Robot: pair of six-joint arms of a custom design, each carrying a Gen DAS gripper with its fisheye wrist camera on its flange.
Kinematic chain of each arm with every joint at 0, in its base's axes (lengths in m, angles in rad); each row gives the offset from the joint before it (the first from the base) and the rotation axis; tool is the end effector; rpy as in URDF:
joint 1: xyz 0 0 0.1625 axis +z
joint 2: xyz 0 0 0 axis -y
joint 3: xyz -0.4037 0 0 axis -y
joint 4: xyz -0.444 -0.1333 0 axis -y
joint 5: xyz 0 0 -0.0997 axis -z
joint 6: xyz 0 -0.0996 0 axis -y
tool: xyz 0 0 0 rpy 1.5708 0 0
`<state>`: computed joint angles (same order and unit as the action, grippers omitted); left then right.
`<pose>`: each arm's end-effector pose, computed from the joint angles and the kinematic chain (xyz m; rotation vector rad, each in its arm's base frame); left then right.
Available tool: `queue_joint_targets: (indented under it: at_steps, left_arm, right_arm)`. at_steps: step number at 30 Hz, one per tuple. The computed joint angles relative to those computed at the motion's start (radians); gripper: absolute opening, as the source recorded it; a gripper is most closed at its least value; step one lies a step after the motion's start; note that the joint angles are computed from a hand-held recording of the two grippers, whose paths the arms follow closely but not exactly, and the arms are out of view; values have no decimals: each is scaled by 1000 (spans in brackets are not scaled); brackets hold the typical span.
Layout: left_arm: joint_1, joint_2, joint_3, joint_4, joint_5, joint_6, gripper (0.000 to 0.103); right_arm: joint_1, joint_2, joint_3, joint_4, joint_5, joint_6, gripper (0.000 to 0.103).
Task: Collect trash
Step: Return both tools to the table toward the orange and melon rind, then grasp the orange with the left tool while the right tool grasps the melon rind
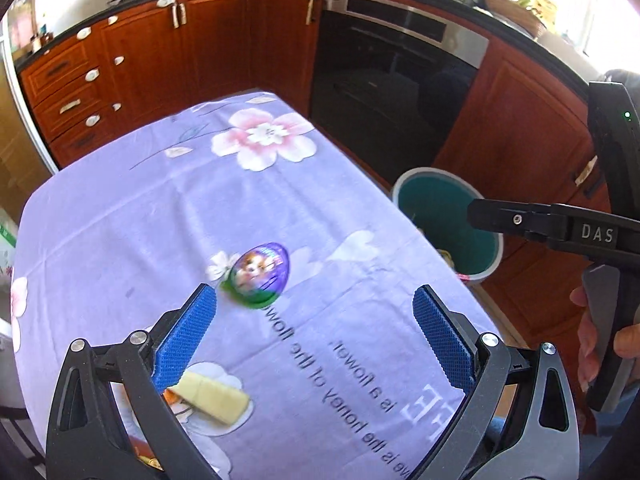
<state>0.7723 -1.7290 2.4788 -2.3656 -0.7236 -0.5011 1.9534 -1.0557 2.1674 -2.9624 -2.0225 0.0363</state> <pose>-0.1156 -0.4029 0.1972 0.3317 2.3787 -0.6982 0.2760 -0.4453 0.0572 0.3811 -2.6889 0.5037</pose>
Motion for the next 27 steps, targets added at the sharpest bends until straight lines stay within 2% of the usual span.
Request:
queue_joint_targets:
  at_steps: [9,14,17,23,27]
  left_arm:
    - [31,-352,99,291,36,-123,99]
    - [73,-497,124,423,32,-140,99]
    - [102,-549,135,466,26,-119,99]
    - [144,-583,142,486,11,-47,98]
    - [164,-562,138,456,5,6,88]
  right_arm:
    - [94,109,-60,39,8,16,88]
    - [135,177,-100,76,12,32,88]
    - [151,207,-119,94,14,30,88]
    - [165,254,-142,123,24,31,88]
    - [169,280,-160,158,37,37,88]
